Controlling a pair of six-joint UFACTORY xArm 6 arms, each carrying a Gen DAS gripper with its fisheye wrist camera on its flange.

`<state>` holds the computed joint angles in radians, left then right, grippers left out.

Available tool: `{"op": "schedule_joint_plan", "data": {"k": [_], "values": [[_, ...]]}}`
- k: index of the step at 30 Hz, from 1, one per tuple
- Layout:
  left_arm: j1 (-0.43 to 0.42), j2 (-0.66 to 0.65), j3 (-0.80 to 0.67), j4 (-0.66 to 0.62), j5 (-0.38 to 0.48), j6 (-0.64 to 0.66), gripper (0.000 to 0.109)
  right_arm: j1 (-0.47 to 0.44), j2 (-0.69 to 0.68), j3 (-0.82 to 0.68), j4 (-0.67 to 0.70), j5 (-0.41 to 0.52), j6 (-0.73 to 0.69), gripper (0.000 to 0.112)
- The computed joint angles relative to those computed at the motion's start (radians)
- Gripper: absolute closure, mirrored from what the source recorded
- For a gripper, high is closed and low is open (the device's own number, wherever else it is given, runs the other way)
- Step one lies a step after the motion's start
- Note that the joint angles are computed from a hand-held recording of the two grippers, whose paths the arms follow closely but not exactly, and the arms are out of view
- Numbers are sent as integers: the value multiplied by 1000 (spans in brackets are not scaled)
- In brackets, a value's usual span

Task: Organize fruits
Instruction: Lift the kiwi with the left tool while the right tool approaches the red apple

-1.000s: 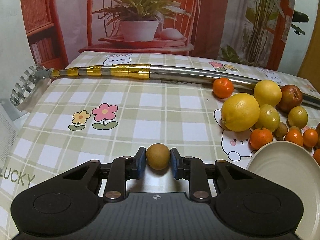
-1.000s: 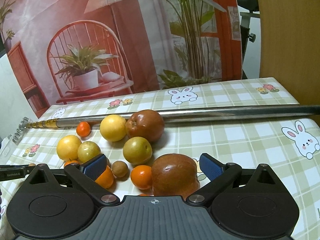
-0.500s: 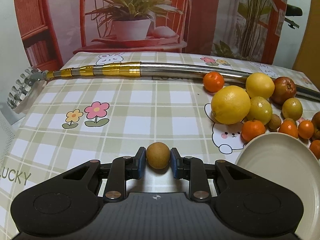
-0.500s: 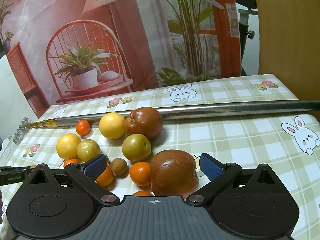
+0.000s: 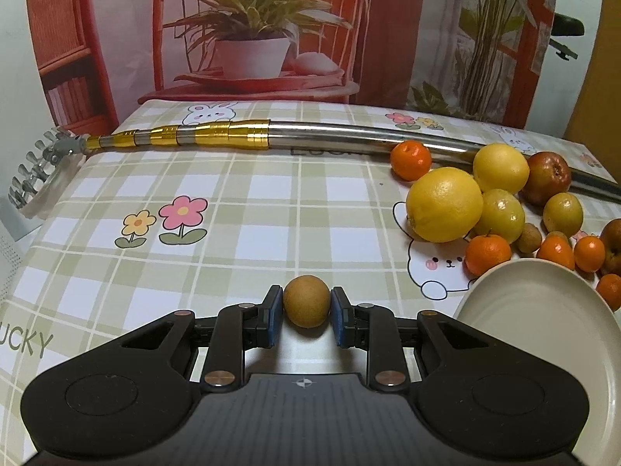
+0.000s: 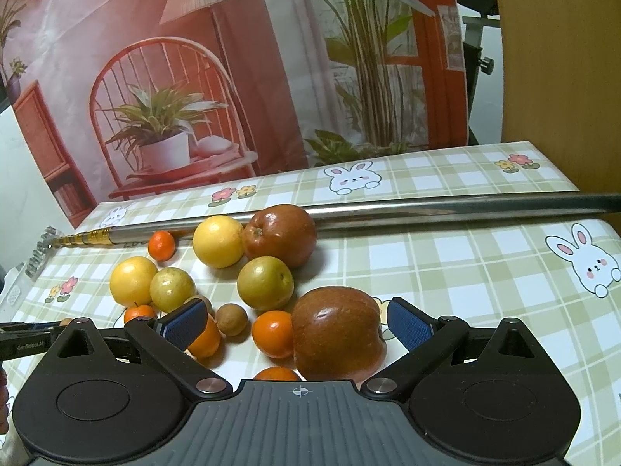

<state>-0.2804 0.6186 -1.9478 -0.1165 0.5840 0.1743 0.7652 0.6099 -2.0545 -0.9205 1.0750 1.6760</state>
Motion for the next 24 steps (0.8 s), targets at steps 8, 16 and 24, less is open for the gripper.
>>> {"op": "schedule_joint_plan", "data": {"k": [8,16,24], "values": [[-3,-3,5,10,-7,-2,81,0,-7,13,1,-9,4,14],[-8,-33,50,1,-52,17,81,-1,-15,27,5,-7,4,14],[-21,-67,83,-67,-90,70,81,-2,-22,51,-1,-9,3,15]]}}
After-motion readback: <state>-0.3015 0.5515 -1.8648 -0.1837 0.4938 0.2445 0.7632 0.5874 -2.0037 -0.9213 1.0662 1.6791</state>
